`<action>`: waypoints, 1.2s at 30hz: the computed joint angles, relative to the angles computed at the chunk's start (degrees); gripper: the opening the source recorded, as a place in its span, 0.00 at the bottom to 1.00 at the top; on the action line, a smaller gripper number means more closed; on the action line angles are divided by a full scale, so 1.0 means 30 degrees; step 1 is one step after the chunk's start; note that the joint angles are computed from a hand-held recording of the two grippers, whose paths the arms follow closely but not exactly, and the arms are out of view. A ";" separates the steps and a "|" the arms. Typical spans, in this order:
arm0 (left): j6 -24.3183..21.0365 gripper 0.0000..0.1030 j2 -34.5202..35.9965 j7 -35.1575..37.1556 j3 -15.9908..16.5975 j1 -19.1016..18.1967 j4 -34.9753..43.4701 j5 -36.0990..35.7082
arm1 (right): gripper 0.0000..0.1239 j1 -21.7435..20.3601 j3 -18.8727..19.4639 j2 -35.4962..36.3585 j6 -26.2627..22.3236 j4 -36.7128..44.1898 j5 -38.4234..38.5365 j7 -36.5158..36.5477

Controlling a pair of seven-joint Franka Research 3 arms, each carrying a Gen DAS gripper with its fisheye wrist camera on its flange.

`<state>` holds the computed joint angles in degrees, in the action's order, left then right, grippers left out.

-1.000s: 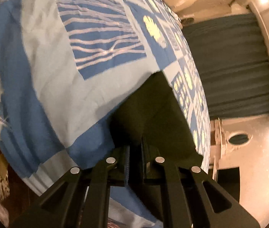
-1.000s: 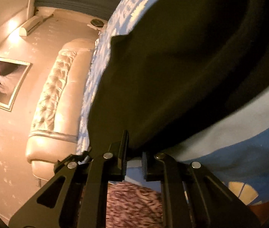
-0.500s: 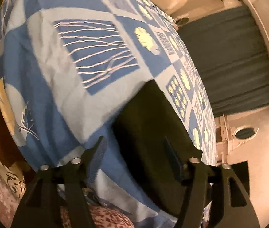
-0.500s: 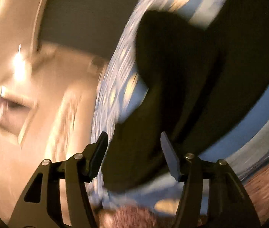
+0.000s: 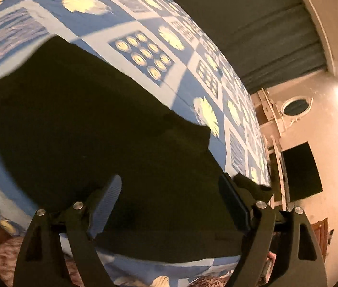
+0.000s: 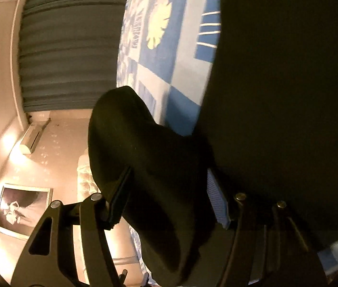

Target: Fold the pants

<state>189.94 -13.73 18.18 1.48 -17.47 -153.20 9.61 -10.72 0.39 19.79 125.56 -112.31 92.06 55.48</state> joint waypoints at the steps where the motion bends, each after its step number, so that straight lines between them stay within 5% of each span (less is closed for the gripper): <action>1: -0.0010 0.80 0.0438 -0.0018 -0.0067 -0.0086 0.0297 0.0000 | 0.49 0.0052 0.0003 -0.0059 0.0227 -0.0032 0.0074 -0.0132; 5: -0.0206 0.80 0.1530 -0.0098 0.0266 -0.0728 0.0962 0.0080 | 0.48 0.0154 -0.0088 -0.0334 0.1188 -0.0408 0.0783 -0.0618; 8: -0.0163 0.81 0.1875 0.0220 -0.2397 0.1788 0.1105 -0.0108 | 0.49 0.0067 0.0007 0.0484 0.0327 0.0770 0.0034 -0.0365; 10: -0.0224 0.81 0.1808 0.0469 -0.3140 0.2472 0.1087 -0.0026 | 0.47 -0.0092 0.0122 0.0401 -0.0103 0.0750 -0.0056 -0.0889; 12: 0.0068 0.81 0.1857 0.0383 -0.2735 0.2100 0.0971 0.0019 | 0.27 -0.0066 0.0246 0.0414 -0.0336 0.0919 -0.0086 -0.1416; 15: 0.0419 0.81 0.1961 0.0032 -0.1763 0.1292 0.0856 0.0579 | 0.17 0.0005 0.0357 0.0097 -0.0374 0.0882 0.0132 -0.2254; 19: 0.0449 0.81 0.1978 0.0020 -0.1822 0.1420 0.0860 0.1023 | 0.12 0.0502 0.0155 -0.1330 0.0704 0.0177 0.0191 -0.4220; 24: 0.0586 0.81 0.2130 -0.0526 -0.0916 0.0742 0.0954 0.1920 | 0.10 0.1914 -0.0394 -0.5465 0.4379 -0.2583 -0.0322 -0.8997; 26: 0.0595 0.82 0.2186 -0.0559 -0.1039 0.0885 0.1015 0.2110 | 0.10 0.2847 -0.0417 -0.7175 0.6882 -0.3834 -0.0603 -1.1582; 29: 0.0381 0.83 0.2232 -0.0165 -0.1964 0.1676 0.1151 0.2047 | 0.20 0.3812 -0.0672 -0.8085 0.8268 -0.4831 -0.2150 -1.2485; 30: 0.0257 0.83 0.2214 0.0135 -0.2648 0.2267 0.1181 0.1817 | 0.36 0.3953 -0.0828 -0.7953 0.8150 -0.5018 -0.3615 -1.1440; 32: 0.0148 0.84 0.2184 0.0614 -0.3706 0.3157 0.1195 0.1325 | 0.51 0.3772 -0.1446 -0.7258 0.6276 -0.5044 -0.6014 -0.8491; 36: 0.0276 0.83 0.2258 0.0510 -0.2268 0.1819 0.1179 0.1492 | 0.51 0.2319 -0.2549 -0.5670 0.1565 -0.4425 -0.4867 -0.4373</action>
